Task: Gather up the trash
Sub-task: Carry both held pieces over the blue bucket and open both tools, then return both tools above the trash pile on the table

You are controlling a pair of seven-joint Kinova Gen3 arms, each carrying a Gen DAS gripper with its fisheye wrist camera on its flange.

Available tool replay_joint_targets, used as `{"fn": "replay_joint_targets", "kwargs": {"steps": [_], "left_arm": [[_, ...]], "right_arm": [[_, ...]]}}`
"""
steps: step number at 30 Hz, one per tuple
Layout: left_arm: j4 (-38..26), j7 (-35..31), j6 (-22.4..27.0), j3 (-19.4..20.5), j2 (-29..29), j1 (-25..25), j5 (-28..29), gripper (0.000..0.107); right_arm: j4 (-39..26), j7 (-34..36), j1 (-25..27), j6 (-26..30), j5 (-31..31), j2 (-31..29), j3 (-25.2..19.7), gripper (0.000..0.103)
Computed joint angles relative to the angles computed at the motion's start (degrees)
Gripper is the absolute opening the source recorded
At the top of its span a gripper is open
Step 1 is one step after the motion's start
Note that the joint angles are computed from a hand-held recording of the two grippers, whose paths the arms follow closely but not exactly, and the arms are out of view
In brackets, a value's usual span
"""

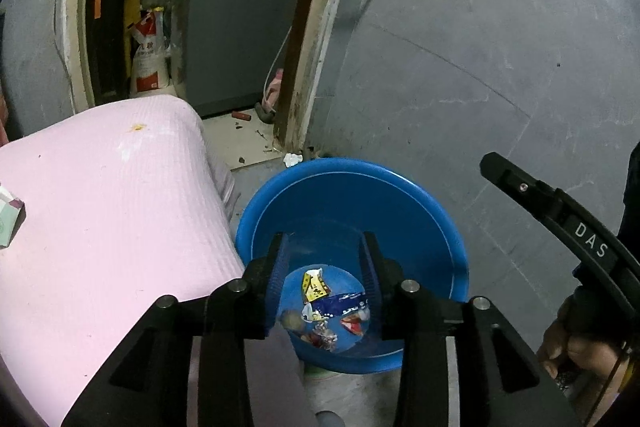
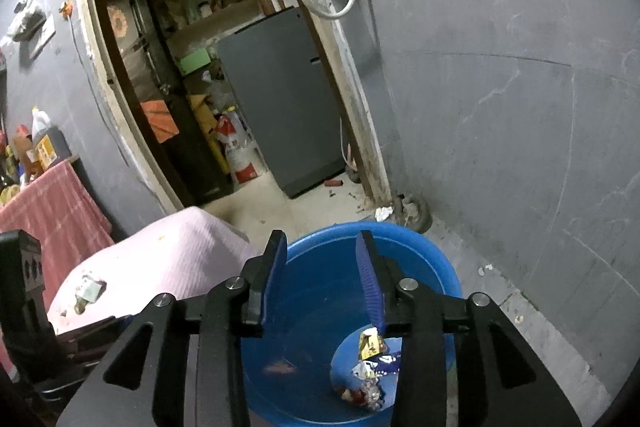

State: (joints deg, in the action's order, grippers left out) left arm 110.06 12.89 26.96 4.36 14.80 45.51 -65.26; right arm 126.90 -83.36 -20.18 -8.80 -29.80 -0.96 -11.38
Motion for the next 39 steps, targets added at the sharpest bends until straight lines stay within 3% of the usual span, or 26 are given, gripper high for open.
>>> {"fn": "replay_joint_targets", "kwargs": {"steps": [2, 4, 6, 8, 10, 11, 13, 15, 18, 20, 27, 39], "left_arm": [[1.0, 3.96, 0.65, -0.6, -0.99, 1.24, -2.57, 0.037], [1.84, 8.19, 2.92, 2.21, -1.87, -0.23, -6.18, 0.048], [2.95, 12.85, 6.88, 4.93, -3.02, -1.2, -9.84, 0.061], [4.21, 17.1, 11.54, 6.43, -4.2, -0.83, -13.47, 0.066], [4.27, 18.15, 16.2, 5.54, -4.69, 1.78, -14.22, 0.082], [4.61, 18.73, 18.53, 3.5, -5.26, 4.44, -14.79, 0.085], [5.31, 20.17, 23.19, 1.95, -5.97, 7.78, -16.01, 0.094], [6.11, 21.25, 27.57, 4.57, -6.72, 7.19, -17.05, 0.096], [7.08, 22.0, 33.27, 9.71, -7.93, 4.7, -17.55, 0.101], [7.77, 23.16, 37.11, 11.6, -8.46, 4.68, -17.56, 0.101], [8.63, 22.99, 48.17, 16.5, -9.93, 4.28, -15.55, 0.101], [13.53, 24.49, 58.83, 21.08, -14.72, 4.88, -12.57, 0.101]], "right_arm": [[0.28, 3.23, 0.19, -1.12, -3.25, -0.18, -0.84, 0.043], [0.81, 3.86, -0.22, -2.58, -3.92, -0.44, -1.13, 0.052], [1.4, 4.96, -0.63, -4.32, -4.86, -0.83, -1.66, 0.055], [1.86, 7.07, -0.89, -6.3, -6.68, -1.19, -2.54, 0.056], [2.53, 7.14, -1.54, -8.55, -6.68, -1.65, -2.99, 0.061], [2.96, 6.18, -1.1, -9.92, -5.82, -1.77, -3.96, 0.069], [4.06, 2.04, -2.75, -12.71, -1.82, -1.9, -2.81, 0.075], [5.43, -2.46, -4.71, -15.97, 2.83, -2.31, -1.51, 0.079], [7.26, -4.27, -4.77, -21.03, 6.07, -2.74, -3.08, 0.089], [8.19, -3.63, -5.43, -24.17, 6.13, -2.93, -3.91, 0.103], [9.25, -2.08, -8.17, -30.92, 6.58, -2.48, -5.45, 0.103], [8.8, 3.77, -15.68, -41.23, 2.12, 0.77, -7.96, 0.103]]}}
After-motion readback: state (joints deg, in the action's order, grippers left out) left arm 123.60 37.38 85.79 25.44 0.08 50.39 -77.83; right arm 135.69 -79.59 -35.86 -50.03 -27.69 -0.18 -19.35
